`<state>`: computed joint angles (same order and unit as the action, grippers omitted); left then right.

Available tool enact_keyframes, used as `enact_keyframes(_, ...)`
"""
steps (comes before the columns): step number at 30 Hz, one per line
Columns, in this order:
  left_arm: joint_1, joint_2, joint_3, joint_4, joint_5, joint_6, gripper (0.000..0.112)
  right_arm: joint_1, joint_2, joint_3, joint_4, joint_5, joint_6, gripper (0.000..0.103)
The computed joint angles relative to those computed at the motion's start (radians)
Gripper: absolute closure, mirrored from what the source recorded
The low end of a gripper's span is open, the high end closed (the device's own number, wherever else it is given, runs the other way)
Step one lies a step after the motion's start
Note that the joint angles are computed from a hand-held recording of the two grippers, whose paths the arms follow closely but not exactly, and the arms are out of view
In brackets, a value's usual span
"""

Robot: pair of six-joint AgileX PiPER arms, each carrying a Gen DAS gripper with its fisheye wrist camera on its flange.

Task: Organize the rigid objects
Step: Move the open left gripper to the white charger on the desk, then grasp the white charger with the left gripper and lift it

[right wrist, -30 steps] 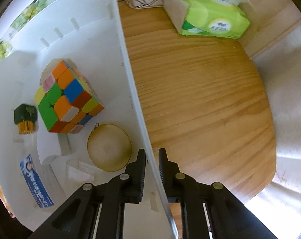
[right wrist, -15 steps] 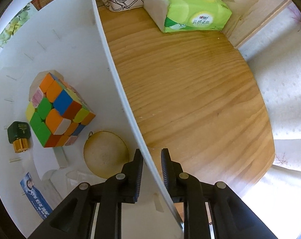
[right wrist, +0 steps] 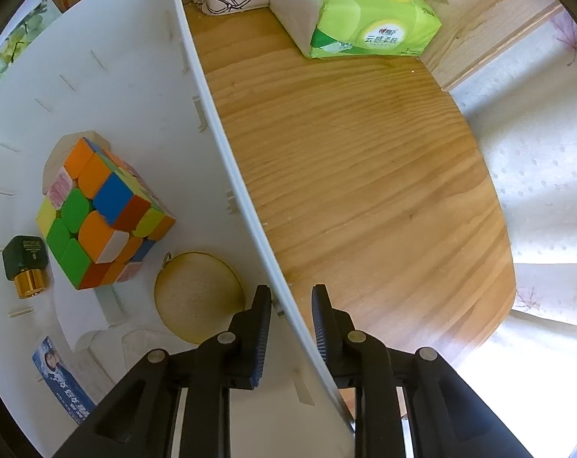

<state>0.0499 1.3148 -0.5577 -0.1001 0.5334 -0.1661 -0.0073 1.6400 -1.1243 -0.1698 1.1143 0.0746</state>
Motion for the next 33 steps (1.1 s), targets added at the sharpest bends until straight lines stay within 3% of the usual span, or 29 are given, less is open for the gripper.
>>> enact_keyframes(12,0.025,-0.018,0.046,0.024,-0.127,-0.047,0.03,0.02,0.021,-0.028,-0.018,0.026,0.03,0.08)
enact_keyframes(14,0.013,-0.015,0.053,0.053,-0.148,-0.082,0.033,0.018,0.022,-0.025,-0.018,0.022,0.03,0.08)
enact_keyframes(17,0.002,-0.03,0.07,0.1,-0.173,-0.142,0.049,0.018,0.02,-0.024,-0.018,0.023,0.028,0.08)
enact_keyframes(27,-0.036,-0.049,0.095,0.23,-0.198,-0.329,0.052,0.017,0.008,-0.012,-0.02,0.016,0.029,0.08)
enact_keyframes(33,-0.055,-0.063,0.096,0.265,-0.174,-0.397,0.052,0.012,-0.008,0.007,-0.013,0.003,0.023,0.08)
